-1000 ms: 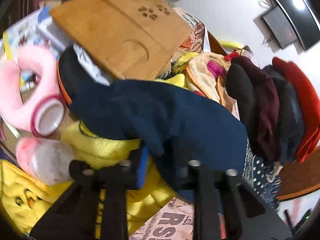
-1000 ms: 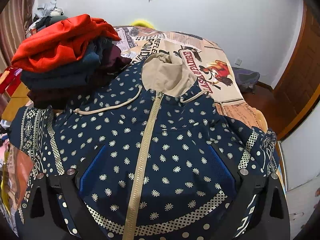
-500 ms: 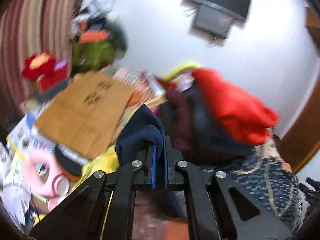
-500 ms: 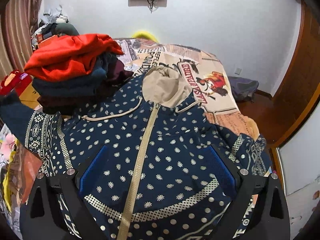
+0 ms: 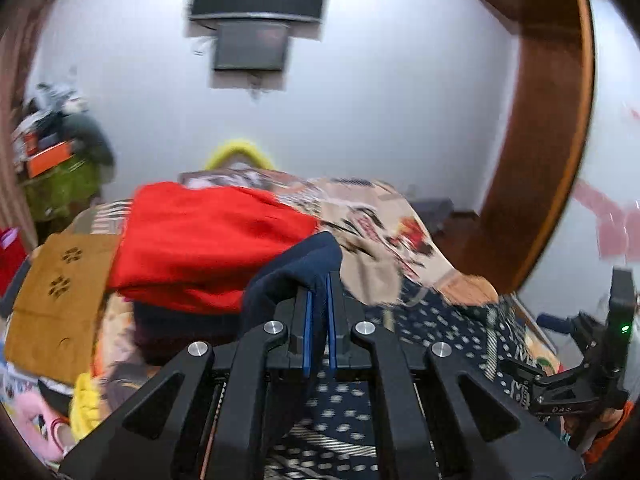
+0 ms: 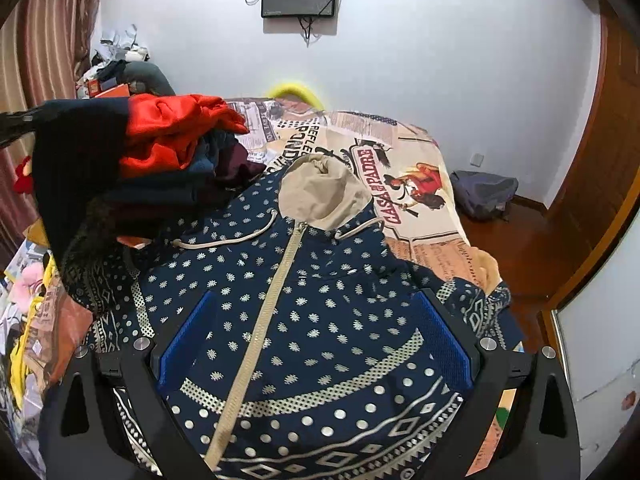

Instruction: Fold large clothes

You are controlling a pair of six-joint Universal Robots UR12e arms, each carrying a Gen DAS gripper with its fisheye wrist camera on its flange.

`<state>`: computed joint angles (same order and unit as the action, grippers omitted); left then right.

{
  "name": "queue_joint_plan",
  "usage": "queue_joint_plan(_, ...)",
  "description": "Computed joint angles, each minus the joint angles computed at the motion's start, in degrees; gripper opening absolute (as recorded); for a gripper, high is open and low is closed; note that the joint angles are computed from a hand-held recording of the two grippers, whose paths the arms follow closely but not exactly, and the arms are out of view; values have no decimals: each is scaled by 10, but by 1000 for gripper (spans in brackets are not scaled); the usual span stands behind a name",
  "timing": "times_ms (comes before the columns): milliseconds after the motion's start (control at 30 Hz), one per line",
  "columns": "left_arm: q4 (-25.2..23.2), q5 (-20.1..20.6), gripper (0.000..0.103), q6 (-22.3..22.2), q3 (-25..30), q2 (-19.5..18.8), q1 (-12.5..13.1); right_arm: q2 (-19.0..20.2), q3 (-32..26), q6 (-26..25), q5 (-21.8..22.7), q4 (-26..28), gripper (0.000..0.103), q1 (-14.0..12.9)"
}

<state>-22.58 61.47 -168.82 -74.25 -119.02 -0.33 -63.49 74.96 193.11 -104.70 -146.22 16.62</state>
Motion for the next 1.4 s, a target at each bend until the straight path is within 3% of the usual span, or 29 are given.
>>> queue_joint_plan(233,-139,27,5,74,27,-29,-54,-17,29,2,0,3,97,-8)
queue_joint_plan(367,-225,42,5,120,32,-42,-71,-23,42,2,2,18,97,-11)
queue_joint_plan(567,-293,66,5,182,25,-46,-86,-26,50,-3,5,39,97,-13)
queue_joint_plan(633,-314,67,9,197,25,-45,-87,-27,53,-3,8,43,97,-12)
queue_joint_plan(700,-327,68,23,209,23,-41,-86,-28,54,-5,8,47,97,-11)
queue_joint_plan(800,-324,69,45,220,9,-29,-80,-27,50,-10,10,51,97,-10)
queue_joint_plan(900,-307,62,54,216,-1,-17,-69,-26,43,-16,14,51,97,-7)
queue_joint_plan(1033,-260,64,58,202,-12,-3,-50,-19,27,-30,15,48,97,-1)
queue_joint_plan(1233,-175,95,79,188,-32,11,-20,6,-17,-70,34,59,97,8)
queue_joint_plan(1400,-160,131,83,177,-41,11,3,39,-66,-101,63,106,97,13)
